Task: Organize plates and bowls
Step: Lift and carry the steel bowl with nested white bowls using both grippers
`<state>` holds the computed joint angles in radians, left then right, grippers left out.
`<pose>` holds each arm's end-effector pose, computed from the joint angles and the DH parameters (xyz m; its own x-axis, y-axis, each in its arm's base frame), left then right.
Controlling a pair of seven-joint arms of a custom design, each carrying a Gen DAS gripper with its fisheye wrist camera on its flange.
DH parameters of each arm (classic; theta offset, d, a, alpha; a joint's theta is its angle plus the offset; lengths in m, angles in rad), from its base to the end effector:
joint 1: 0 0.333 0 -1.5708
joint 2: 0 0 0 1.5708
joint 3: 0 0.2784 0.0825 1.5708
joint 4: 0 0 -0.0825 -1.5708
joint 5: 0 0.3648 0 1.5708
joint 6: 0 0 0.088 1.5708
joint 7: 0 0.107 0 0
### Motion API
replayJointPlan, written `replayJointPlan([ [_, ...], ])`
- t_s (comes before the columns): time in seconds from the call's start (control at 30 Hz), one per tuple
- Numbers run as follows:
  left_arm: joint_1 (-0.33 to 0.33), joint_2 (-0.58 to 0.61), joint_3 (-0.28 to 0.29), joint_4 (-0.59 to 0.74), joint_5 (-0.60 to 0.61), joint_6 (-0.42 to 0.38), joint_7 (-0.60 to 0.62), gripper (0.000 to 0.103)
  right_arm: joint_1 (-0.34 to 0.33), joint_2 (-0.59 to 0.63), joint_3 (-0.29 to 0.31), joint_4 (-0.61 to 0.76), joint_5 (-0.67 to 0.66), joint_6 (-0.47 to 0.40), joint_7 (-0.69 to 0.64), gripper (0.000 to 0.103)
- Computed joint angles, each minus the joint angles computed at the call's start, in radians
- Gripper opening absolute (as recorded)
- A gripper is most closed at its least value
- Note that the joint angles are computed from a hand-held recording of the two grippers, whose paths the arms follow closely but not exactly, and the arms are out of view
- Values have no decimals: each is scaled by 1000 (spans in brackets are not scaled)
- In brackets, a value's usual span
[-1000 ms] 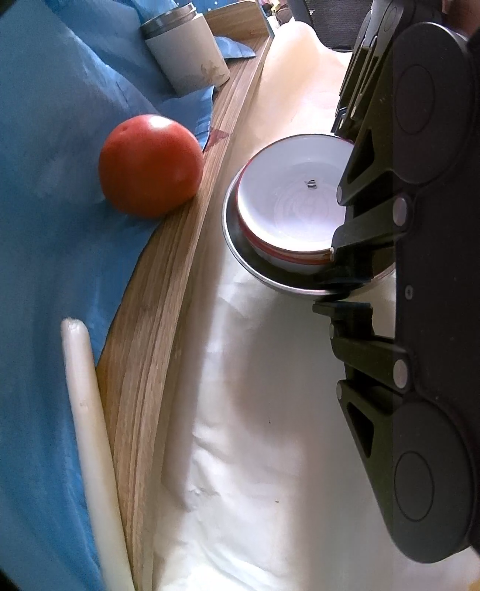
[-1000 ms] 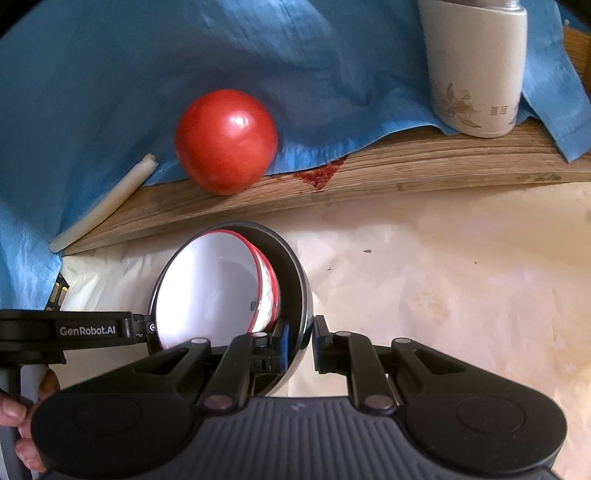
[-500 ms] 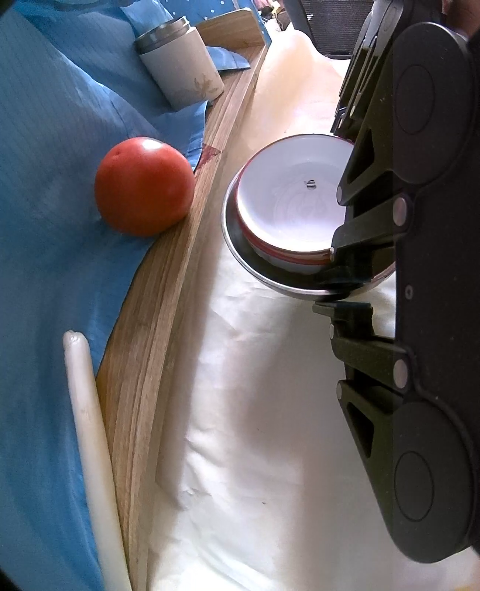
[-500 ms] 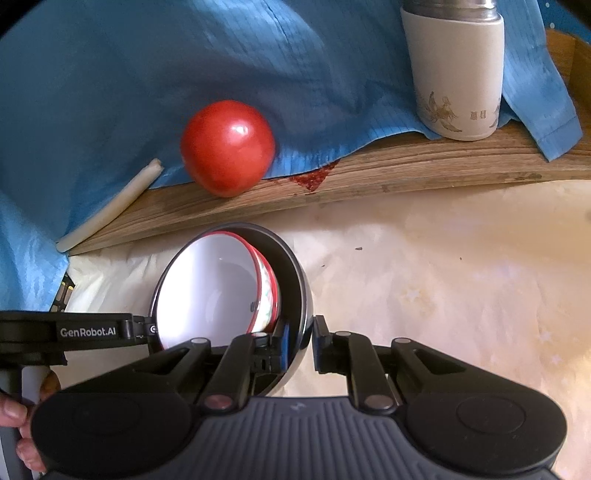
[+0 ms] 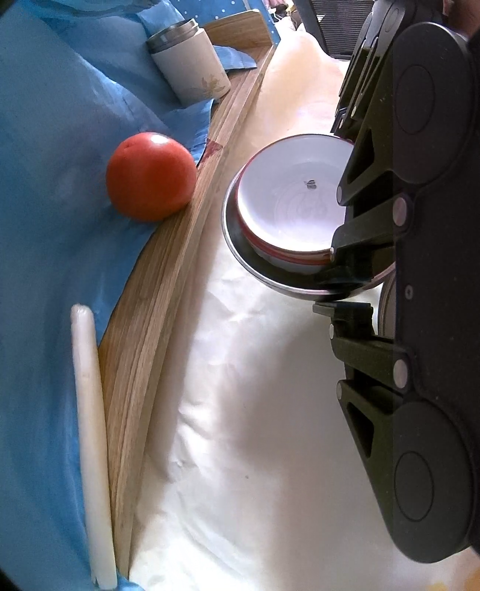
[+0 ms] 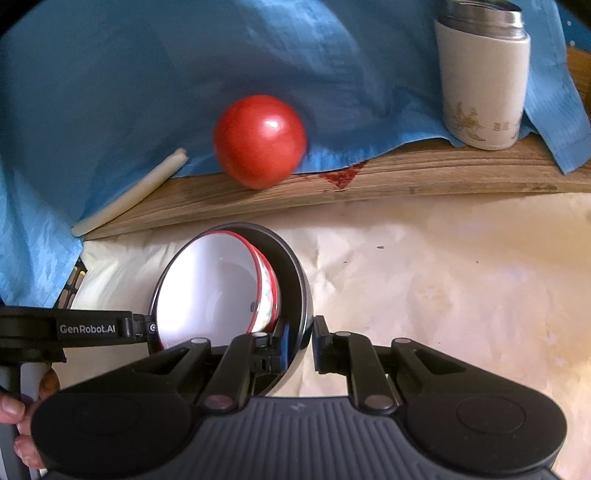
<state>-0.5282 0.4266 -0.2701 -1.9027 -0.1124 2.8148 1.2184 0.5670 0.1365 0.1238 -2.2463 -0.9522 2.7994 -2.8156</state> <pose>0.4595 -0.4451 0.3158 -0.3381 -0.8781 0.3386 -0.9072 0.2085 -0.3653 0.3920 0.3733 0.3150 -0.2631 -0.9120 -0.3148 -0.7878 0.3915 -0.4756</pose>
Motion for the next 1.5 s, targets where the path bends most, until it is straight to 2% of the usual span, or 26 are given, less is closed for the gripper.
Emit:
replayJointPlan([
  [0.73, 41, -166, 9, -215, -12, 70, -85, 8, 40, 78, -9, 100, 110, 56, -226, 14],
  [1.0, 39, -195, 17, -248, 19, 88, -145, 8, 60, 87, -22, 117, 121, 62, -262, 14],
  [1.5, 67, -278, -14, -371, -13, 121, -159, 9, 75, 91, -15, 119, 164, 86, -312, 14],
])
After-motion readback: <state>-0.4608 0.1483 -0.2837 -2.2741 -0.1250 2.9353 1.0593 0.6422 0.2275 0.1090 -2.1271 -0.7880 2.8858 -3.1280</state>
